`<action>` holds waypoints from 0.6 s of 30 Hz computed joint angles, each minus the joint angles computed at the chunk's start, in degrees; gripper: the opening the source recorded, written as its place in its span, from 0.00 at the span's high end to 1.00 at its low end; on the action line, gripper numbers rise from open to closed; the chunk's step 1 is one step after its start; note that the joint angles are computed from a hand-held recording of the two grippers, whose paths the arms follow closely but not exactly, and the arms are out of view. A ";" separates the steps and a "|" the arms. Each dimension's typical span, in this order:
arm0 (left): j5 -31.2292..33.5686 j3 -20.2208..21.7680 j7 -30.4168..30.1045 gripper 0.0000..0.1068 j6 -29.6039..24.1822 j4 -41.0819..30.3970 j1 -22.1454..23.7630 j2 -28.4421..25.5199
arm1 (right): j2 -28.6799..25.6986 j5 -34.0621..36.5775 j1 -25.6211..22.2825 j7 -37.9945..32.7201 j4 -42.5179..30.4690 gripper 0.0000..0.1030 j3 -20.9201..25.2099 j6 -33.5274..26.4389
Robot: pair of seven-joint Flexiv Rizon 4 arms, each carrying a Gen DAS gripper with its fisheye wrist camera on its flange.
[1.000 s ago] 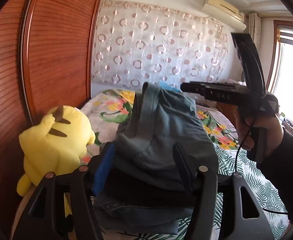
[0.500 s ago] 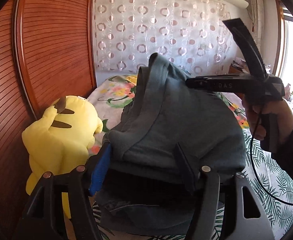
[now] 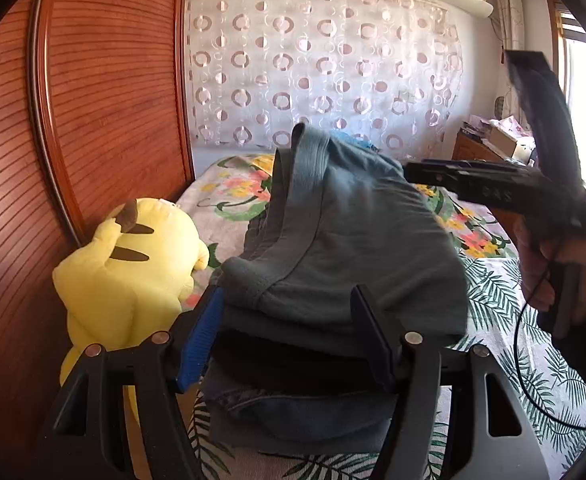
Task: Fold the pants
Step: 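Carry the folded shorts with both tools onto the jeans stack, then open both tools and withdraw them from the stacked shorts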
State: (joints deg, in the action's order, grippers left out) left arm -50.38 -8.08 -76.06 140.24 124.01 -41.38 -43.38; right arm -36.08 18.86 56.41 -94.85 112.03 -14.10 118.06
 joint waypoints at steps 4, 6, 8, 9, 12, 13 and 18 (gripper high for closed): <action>-0.68 -0.18 -0.13 0.38 1.87 1.47 -1.34 1.23 | 1.84 5.34 4.66 -1.16 3.31 0.69 -1.69 2.71; -1.07 -0.44 0.11 0.38 2.97 2.19 -2.02 1.86 | 2.75 9.30 7.65 -2.45 4.73 0.69 -3.01 3.84; -1.26 -0.77 0.37 0.38 3.63 2.71 -2.32 2.33 | 3.86 12.69 9.43 -3.88 6.28 0.69 -2.99 5.34; -1.48 -0.94 0.54 0.38 4.00 2.98 -2.58 2.58 | 4.33 14.37 10.33 -4.87 6.76 0.68 -3.01 5.85; -1.78 -1.46 0.89 0.38 5.03 3.81 -3.21 3.34 | 5.59 19.55 12.78 -7.82 8.42 0.63 -2.66 8.01; -2.07 -1.62 1.01 0.38 5.56 4.11 -3.56 3.62 | 5.98 21.10 13.34 -8.69 8.99 0.63 -2.21 8.86; -2.63 -2.50 1.14 0.37 7.82 5.50 -4.53 4.87 | 7.78 27.61 14.88 -13.25 10.49 0.60 0.53 12.53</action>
State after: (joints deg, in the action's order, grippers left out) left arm -53.01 -10.58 -74.92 148.07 129.51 -45.91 -38.50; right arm -28.30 46.47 71.28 -108.10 122.52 -13.57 130.60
